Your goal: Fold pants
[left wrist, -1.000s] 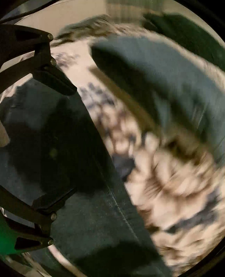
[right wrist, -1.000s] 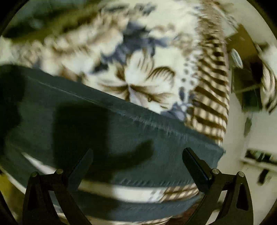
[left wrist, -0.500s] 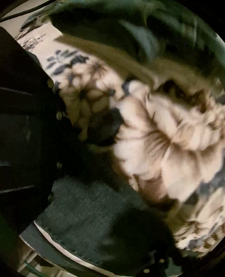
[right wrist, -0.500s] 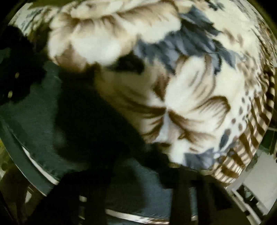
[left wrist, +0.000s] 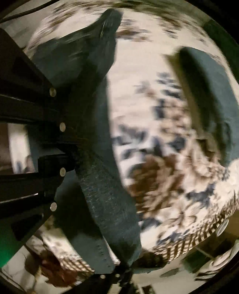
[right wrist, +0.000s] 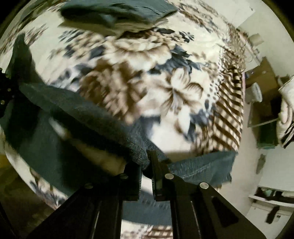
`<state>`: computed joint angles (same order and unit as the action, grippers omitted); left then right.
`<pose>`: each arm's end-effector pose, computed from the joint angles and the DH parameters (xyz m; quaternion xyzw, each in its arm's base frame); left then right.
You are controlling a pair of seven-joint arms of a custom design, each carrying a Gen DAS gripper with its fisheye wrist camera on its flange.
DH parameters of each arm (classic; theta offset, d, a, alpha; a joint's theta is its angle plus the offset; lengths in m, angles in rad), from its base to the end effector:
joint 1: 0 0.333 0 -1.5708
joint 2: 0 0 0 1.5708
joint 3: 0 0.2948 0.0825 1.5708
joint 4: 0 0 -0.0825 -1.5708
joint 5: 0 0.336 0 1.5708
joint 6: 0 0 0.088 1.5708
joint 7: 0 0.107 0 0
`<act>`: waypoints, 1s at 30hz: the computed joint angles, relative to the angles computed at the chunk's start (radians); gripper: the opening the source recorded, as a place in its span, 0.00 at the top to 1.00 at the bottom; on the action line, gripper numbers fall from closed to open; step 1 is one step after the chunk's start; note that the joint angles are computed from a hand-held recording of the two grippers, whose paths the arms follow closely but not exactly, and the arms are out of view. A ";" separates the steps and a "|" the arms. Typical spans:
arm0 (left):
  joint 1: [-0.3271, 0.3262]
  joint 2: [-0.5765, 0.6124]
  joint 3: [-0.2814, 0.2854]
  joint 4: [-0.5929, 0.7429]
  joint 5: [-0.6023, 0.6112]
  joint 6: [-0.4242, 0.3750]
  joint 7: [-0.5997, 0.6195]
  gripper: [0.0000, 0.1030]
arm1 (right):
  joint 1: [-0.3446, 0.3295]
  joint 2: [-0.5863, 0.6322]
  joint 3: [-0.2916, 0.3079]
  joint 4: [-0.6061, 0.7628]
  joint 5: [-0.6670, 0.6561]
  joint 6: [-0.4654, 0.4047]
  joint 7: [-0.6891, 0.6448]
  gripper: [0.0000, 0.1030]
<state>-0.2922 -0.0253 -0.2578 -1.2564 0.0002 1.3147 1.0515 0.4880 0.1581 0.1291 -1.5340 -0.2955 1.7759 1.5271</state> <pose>0.3920 -0.2432 0.7199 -0.6955 0.7173 -0.0393 0.0135 0.4812 0.3037 0.5570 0.8989 -0.4146 0.1390 0.0276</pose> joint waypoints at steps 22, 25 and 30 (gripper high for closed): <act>-0.002 -0.224 -0.028 -0.336 -0.073 0.050 -0.122 0.03 | -0.050 -0.355 0.006 -0.463 0.396 0.046 0.352 0.13; -0.004 -0.177 -0.058 -0.271 0.037 0.026 -0.147 0.03 | -0.116 -0.390 -0.022 -0.455 0.428 0.071 0.489 0.13; -0.037 0.000 -0.077 -0.115 0.235 -0.022 -0.170 0.03 | -0.218 -0.250 -0.042 -0.322 0.225 0.071 0.682 0.12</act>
<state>-0.3290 -0.0253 -0.3352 -1.3717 0.2353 1.2924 0.8811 0.2698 -0.0917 0.0875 -1.8555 -0.0701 1.8471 2.2092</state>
